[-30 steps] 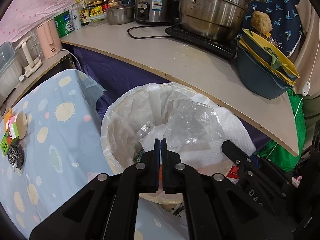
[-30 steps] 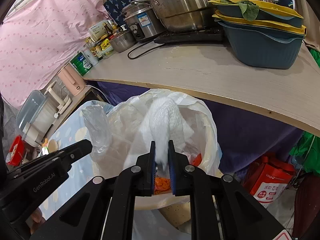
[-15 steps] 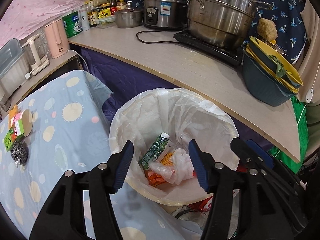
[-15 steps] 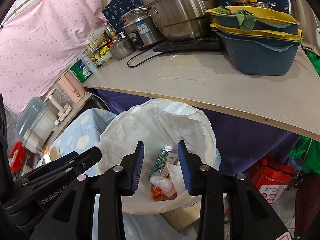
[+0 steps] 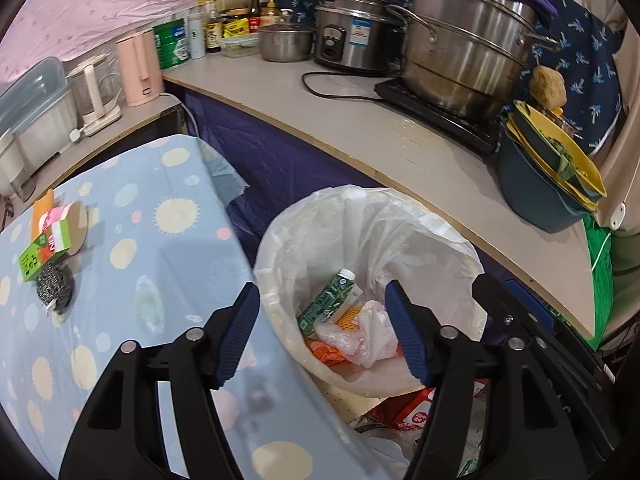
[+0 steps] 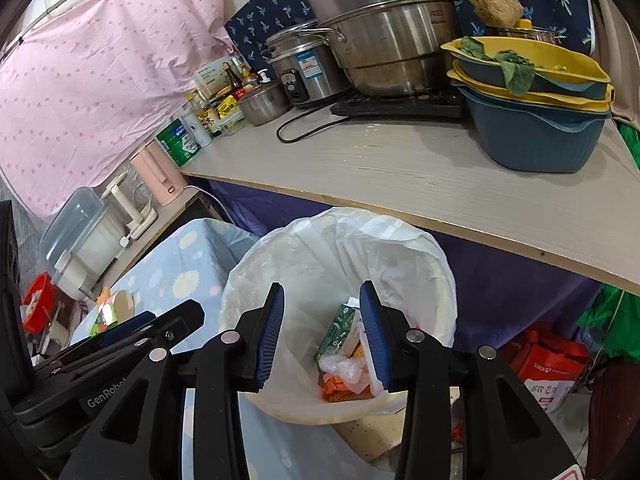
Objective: Collect trash
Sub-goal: 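Withdraw both tools from the bin back toward the trash pile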
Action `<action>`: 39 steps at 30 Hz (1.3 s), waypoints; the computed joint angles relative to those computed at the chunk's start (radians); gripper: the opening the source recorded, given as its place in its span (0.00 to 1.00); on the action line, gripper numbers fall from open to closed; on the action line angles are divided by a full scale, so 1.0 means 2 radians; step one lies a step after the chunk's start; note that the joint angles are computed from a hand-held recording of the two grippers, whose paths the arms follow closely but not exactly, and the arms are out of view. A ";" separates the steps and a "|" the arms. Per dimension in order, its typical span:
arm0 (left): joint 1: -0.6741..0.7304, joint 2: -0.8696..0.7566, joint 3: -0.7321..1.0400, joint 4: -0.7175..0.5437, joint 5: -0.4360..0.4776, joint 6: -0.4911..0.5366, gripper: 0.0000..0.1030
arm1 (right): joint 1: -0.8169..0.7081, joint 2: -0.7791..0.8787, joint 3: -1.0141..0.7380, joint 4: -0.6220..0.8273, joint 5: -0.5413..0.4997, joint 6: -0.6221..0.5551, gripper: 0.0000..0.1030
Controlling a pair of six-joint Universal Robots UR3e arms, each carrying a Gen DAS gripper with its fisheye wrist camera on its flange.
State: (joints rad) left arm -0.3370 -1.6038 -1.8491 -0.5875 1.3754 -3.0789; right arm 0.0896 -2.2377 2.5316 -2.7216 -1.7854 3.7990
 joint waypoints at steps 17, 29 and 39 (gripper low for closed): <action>0.238 0.151 -0.134 -0.048 -0.078 0.080 0.74 | 0.194 0.288 -0.183 -0.069 -0.090 0.057 0.47; 0.471 0.192 -0.181 -0.105 -0.123 0.179 0.86 | 0.274 0.508 -0.415 -0.031 -0.070 0.038 0.60; 0.567 0.109 -0.148 -0.088 -0.125 0.194 0.86 | 0.290 0.702 -0.691 0.060 -0.014 0.004 0.65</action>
